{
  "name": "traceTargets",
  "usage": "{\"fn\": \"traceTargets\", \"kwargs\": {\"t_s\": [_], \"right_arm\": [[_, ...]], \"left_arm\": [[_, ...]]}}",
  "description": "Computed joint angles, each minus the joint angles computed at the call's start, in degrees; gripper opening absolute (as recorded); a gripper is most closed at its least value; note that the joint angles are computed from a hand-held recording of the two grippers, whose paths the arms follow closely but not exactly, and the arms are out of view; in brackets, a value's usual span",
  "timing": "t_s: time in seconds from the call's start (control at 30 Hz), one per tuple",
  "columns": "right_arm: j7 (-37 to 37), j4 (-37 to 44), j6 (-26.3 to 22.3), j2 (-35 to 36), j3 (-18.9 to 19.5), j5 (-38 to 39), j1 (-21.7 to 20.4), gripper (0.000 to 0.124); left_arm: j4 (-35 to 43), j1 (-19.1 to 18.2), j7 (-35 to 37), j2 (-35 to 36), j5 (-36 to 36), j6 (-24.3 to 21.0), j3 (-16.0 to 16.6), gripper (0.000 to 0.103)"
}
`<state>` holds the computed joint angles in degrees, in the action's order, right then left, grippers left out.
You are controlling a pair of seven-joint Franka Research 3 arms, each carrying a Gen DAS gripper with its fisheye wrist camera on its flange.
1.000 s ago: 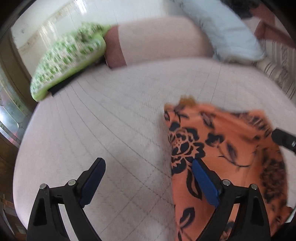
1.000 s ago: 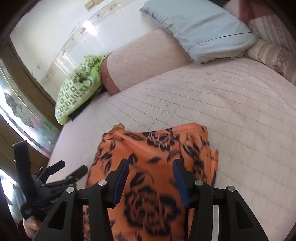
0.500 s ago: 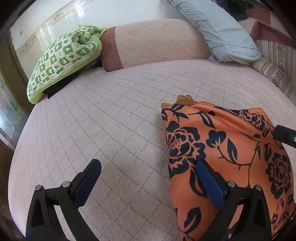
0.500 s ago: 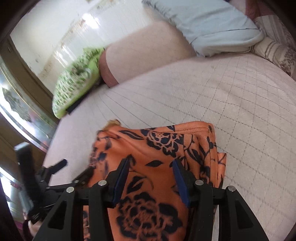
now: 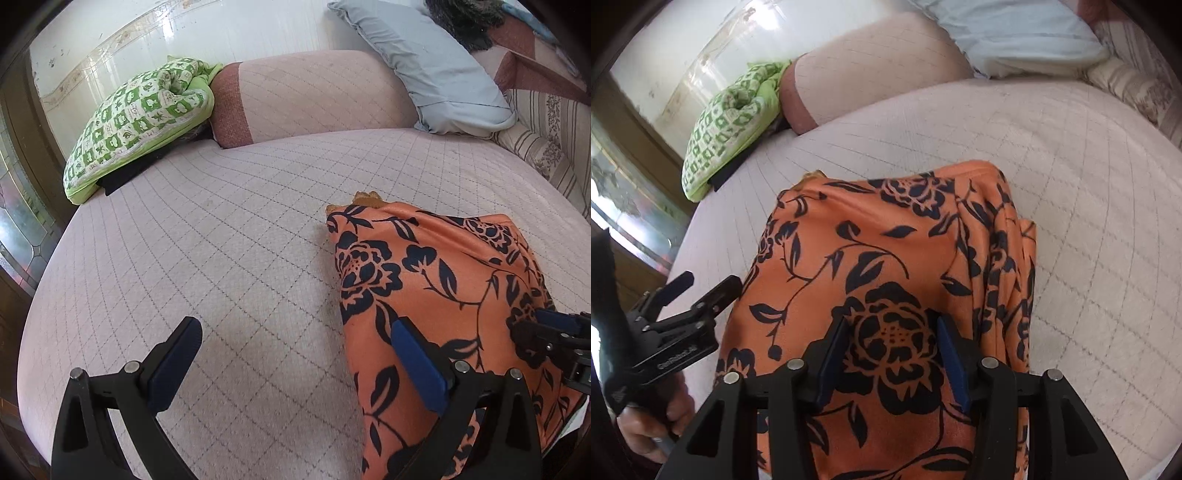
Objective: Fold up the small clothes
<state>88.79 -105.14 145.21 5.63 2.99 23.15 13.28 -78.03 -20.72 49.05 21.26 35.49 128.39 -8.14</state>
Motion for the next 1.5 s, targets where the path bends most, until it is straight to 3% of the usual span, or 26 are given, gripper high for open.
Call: {"fn": "traceTargets", "kwargs": {"t_s": [0.23,0.4,0.57,1.2,1.5], "right_arm": [[-1.9,-1.7,1.7,-1.3,0.2,5.4,-0.6,0.055],[-7.0,-5.5,8.1,-4.1,0.2,15.0,-1.0,0.055],[-9.0,-7.8,11.3,-6.1,-0.8,20.6,-1.3,0.055],[-8.0,-10.0,9.4,-8.1,-2.2,24.2,-2.5,0.070],[-5.6,-8.3,4.6,-6.2,-2.7,21.9,-3.5,0.070]], "left_arm": [[-3.7,0.4,-1.6,-3.3,0.5,0.9,-0.4,0.102],[-6.5,1.2,-3.3,-5.6,-0.3,2.3,-1.1,0.102],[-7.8,1.3,-3.9,-6.6,-0.3,2.6,-1.7,0.102],[-10.6,2.1,-3.1,-7.6,-4.6,5.0,-3.0,0.102],[-7.6,2.2,-0.5,-4.4,-7.6,4.4,-2.9,0.102]]}}
